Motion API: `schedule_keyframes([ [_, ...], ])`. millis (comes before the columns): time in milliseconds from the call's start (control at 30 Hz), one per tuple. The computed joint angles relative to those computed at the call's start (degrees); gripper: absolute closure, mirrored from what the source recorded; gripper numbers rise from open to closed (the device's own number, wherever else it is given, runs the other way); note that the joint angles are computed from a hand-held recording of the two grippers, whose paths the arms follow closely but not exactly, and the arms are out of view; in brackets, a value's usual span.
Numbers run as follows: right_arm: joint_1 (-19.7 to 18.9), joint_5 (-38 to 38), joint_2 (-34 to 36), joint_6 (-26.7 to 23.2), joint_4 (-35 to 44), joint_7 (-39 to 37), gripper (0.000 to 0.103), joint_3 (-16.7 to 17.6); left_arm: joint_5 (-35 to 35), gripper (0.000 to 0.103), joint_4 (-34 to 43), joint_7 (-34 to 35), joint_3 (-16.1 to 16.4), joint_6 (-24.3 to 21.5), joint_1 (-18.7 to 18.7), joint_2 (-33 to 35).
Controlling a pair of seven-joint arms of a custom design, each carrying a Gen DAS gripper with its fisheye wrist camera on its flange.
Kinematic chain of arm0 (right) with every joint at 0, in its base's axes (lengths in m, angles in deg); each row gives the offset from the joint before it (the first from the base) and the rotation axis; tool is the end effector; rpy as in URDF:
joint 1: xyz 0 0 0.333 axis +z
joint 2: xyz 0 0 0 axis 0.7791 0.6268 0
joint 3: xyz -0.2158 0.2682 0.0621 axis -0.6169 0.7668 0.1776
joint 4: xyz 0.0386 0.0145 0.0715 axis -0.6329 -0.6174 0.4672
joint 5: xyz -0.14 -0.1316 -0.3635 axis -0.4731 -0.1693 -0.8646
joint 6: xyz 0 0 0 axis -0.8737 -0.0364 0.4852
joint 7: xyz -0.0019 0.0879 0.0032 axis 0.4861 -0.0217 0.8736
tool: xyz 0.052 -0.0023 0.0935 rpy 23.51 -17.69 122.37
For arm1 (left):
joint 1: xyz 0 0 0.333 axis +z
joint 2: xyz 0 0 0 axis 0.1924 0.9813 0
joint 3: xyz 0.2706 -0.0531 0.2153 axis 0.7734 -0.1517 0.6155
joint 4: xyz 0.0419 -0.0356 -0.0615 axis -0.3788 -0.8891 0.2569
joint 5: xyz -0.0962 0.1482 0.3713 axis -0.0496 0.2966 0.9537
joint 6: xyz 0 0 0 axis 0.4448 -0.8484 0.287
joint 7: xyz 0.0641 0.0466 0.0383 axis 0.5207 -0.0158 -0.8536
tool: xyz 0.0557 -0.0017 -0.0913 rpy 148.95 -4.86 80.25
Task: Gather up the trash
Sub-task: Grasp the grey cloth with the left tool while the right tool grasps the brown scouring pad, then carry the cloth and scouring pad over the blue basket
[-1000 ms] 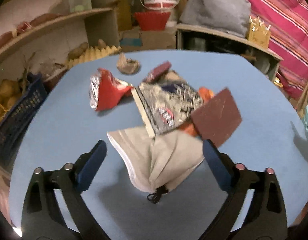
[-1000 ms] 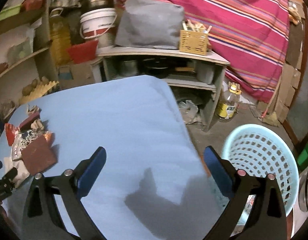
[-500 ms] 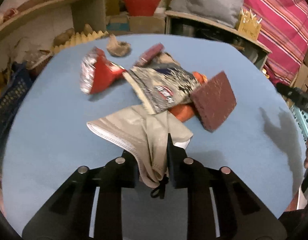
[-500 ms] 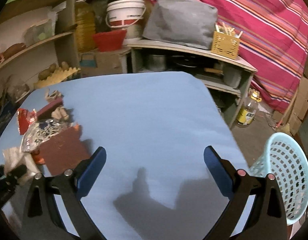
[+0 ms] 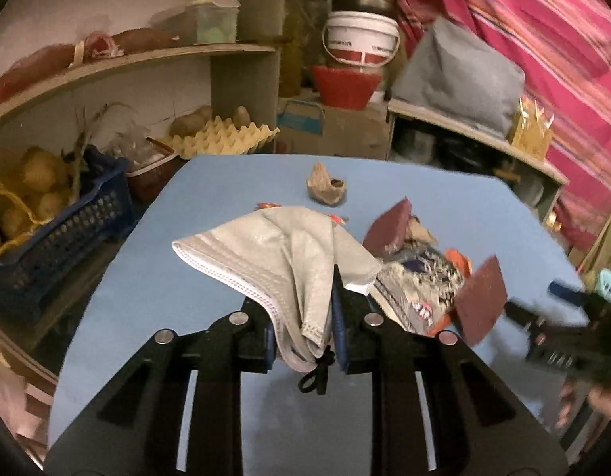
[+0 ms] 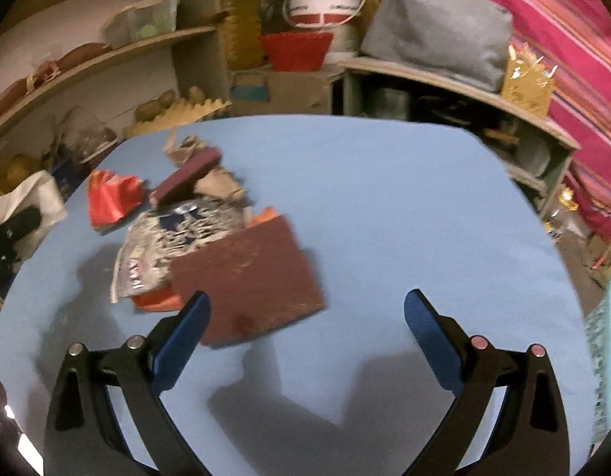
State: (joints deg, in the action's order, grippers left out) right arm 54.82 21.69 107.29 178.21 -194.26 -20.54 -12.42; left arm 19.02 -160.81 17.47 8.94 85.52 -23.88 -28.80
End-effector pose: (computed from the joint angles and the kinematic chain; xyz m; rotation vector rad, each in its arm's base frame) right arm 0.6847 0.1632 0.3404 -2.1392 1.0496 -0.3884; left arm 0.5286 -0.4421 0.3750 -2.0485 1.0020 -0.6215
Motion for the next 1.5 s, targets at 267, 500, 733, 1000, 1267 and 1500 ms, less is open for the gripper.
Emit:
schedule_keyframes([
  [267,3.21,-3.87,0.38,1.80,-1.82,1.74,0.007,-0.53,0.74,0.083,-1.91,-1.98,0.27,1.05,0.92,-0.83],
  [500,4.07,-12.47,2.74,-0.59,1.44,11.72,0.007,-2.61,-0.45,0.082,-0.43,0.16,0.06,0.21,1.01,0.41],
  [733,1.65,-15.15,3.57,-5.17,2.81,11.36,0.014,-1.15,-0.98,0.082,1.64,1.87,0.44,-2.39,-0.18,1.55],
  [1000,-3.92,-4.73,1.07,0.92,-0.07,-3.06,0.015,5.09,1.96,0.082,2.78,-1.61,0.70,-2.28,-1.19,1.26],
  [1267,-5.85,5.90,-0.81,0.44,2.36,-10.13,0.015,2.59,1.41,0.082,9.37,2.14,1.48,-2.45,-2.66,5.58],
  [1500,-7.03,12.01,-1.07,-0.78,5.08,-13.57,0.015,-1.56,0.12,0.082,17.36,6.07,3.33,-2.43,-5.02,10.71],
])
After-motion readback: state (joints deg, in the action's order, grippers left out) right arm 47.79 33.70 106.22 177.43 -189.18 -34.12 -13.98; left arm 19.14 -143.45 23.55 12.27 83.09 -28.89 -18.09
